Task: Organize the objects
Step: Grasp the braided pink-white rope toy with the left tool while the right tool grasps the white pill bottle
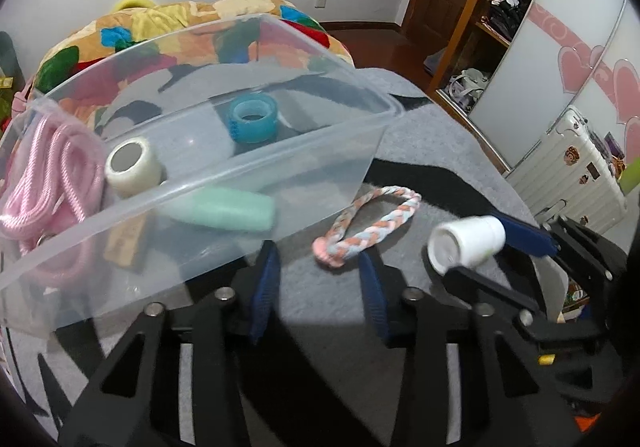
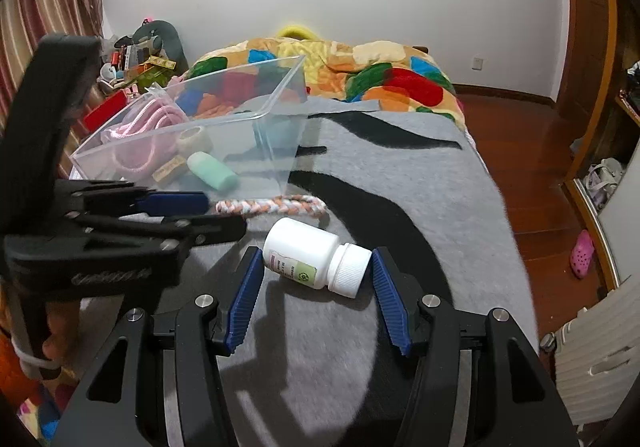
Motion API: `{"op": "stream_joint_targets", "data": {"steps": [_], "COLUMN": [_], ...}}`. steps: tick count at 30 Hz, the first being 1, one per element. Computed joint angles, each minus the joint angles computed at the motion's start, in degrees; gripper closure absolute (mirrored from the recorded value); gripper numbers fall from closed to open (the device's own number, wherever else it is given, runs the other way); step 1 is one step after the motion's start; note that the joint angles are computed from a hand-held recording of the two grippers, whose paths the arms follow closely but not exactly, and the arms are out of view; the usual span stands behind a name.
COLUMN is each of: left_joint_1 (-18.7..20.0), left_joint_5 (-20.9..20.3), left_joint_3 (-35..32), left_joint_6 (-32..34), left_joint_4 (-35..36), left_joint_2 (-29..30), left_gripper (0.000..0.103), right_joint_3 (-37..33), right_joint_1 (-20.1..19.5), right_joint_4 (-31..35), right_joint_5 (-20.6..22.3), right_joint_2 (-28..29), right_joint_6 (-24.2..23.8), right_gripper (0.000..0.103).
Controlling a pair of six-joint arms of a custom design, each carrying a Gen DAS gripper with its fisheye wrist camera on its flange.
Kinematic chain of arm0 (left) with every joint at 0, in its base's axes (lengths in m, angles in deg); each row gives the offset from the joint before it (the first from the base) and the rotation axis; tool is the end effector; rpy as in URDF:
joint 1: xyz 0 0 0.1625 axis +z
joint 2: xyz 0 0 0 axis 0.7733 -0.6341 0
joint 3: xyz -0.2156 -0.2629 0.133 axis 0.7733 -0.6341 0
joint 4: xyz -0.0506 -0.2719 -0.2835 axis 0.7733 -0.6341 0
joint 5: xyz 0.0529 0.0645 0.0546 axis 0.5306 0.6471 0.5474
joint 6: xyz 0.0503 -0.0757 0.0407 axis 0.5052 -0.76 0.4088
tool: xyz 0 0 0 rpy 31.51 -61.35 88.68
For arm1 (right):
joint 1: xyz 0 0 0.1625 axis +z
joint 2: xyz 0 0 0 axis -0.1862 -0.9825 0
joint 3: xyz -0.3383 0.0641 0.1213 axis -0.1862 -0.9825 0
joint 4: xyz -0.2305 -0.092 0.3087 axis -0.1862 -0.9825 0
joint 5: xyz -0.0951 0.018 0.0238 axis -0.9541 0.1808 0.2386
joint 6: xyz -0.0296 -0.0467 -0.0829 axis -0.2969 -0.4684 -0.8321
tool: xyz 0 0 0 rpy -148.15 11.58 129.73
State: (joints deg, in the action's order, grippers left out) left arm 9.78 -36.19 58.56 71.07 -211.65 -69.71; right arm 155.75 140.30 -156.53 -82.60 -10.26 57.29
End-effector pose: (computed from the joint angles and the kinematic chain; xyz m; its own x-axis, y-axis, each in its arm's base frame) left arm -0.0451 -0.4334 0.2236 -0.6310 0.6378 -0.4417 0.7209 0.6924 -0.0300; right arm 0.3204 -0.3009 -0.0441 -0.8082 0.0311 0.5881 -0.3943 0.7131 -0.5796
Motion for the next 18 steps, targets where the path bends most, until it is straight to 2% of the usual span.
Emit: {"op": "stream_joint_targets", "data": {"steps": [1,2,10,18], "left_joint_1": [-0.04,-0.04,0.76,1.45], "left_joint_5": [-0.17,-0.27,-2.92,-7.73], "left_joint_3": [0.01,0.0,1.07,-0.5], "left_joint_6": [-0.04,0.04,1.85,1.53], "left_joint_4": [-0.1,-0.2,0.55,2.76], "left_joint_2": [0.12,0.25,-4.89,-11.83], "left_gripper": [0.076,0.086,0.086,0.086], "right_joint_3": [0.29,0.53,-0.06,-4.52], "right_joint_1": [0.03,-0.08,0.25,2.12], "right_joint_4": [-0.03,-0.24,-0.79,-1.48], "right_joint_5": [0.12,0.25,0.91,1.09], "right_joint_2": [-0.19,-0.35,-0.44,0.49], "right_joint_6": [0.36,0.53,0.34,-3.62], "right_gripper": [0.051,0.051,0.051,0.051]}}
